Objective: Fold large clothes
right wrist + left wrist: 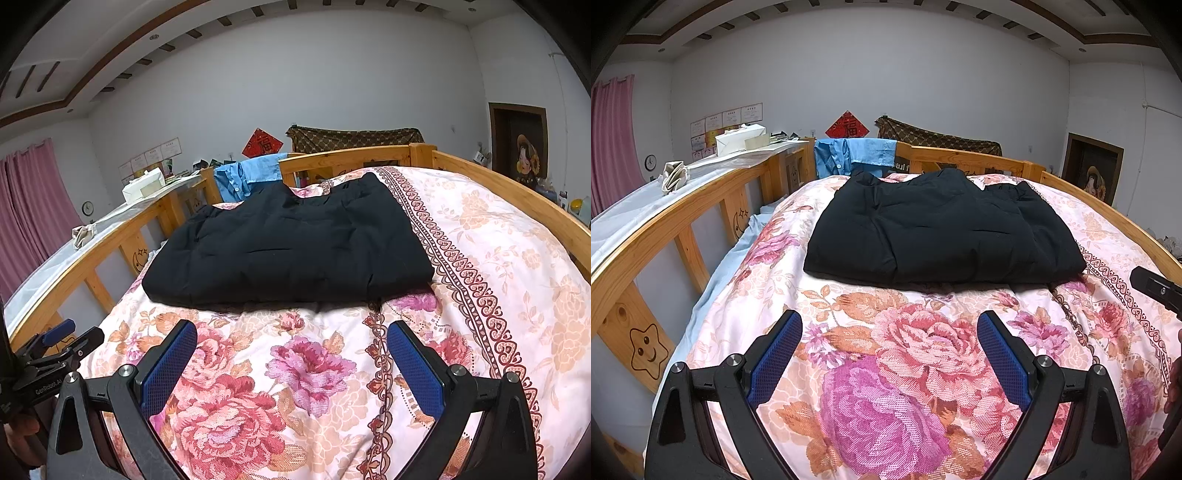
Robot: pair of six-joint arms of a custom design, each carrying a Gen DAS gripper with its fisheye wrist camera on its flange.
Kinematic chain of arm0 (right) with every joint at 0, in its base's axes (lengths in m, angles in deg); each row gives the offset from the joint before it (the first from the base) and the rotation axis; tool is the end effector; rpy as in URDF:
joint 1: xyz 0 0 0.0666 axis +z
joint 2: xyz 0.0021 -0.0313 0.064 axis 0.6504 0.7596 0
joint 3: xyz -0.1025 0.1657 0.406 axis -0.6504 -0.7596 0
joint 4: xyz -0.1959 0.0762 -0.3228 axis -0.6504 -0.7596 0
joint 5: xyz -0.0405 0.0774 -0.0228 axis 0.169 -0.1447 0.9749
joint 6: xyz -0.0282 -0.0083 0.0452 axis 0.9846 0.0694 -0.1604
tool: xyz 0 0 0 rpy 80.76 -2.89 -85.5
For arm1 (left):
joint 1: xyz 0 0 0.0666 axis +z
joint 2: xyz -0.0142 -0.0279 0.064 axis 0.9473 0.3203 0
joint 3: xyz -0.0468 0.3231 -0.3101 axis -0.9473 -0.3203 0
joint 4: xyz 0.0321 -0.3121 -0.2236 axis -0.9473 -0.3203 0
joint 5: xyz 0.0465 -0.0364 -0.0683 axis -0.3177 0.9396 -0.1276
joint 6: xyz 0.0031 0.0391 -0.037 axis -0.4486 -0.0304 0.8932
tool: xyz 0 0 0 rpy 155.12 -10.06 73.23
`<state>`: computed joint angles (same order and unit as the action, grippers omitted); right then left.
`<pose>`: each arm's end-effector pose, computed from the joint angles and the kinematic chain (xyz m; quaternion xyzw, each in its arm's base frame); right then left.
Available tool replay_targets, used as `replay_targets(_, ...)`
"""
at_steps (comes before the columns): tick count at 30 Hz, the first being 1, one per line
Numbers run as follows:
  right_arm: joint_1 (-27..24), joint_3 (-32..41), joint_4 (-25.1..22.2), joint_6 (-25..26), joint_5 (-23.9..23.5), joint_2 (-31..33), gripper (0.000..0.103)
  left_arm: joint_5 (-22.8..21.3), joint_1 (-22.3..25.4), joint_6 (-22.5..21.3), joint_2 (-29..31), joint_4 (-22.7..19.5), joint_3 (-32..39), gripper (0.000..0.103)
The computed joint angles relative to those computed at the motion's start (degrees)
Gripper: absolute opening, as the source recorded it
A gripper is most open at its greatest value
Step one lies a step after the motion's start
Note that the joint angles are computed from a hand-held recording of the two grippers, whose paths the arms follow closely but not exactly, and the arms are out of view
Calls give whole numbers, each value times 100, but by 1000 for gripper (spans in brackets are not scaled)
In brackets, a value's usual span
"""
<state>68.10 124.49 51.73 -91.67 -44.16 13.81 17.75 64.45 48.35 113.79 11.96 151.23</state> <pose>0.3592 0.1871 0.4419 -0.1066 0.8614 0.1764 0.4643 0.3359 -0.0359 0.4978 -0.0495 0.8770 -0.0045 0.4779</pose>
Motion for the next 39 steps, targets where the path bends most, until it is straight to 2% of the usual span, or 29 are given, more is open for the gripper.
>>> replay_targets(39, 118, -169, 29, -172, 110, -97, 103, 79, 65, 30, 11, -81, 2, 93)
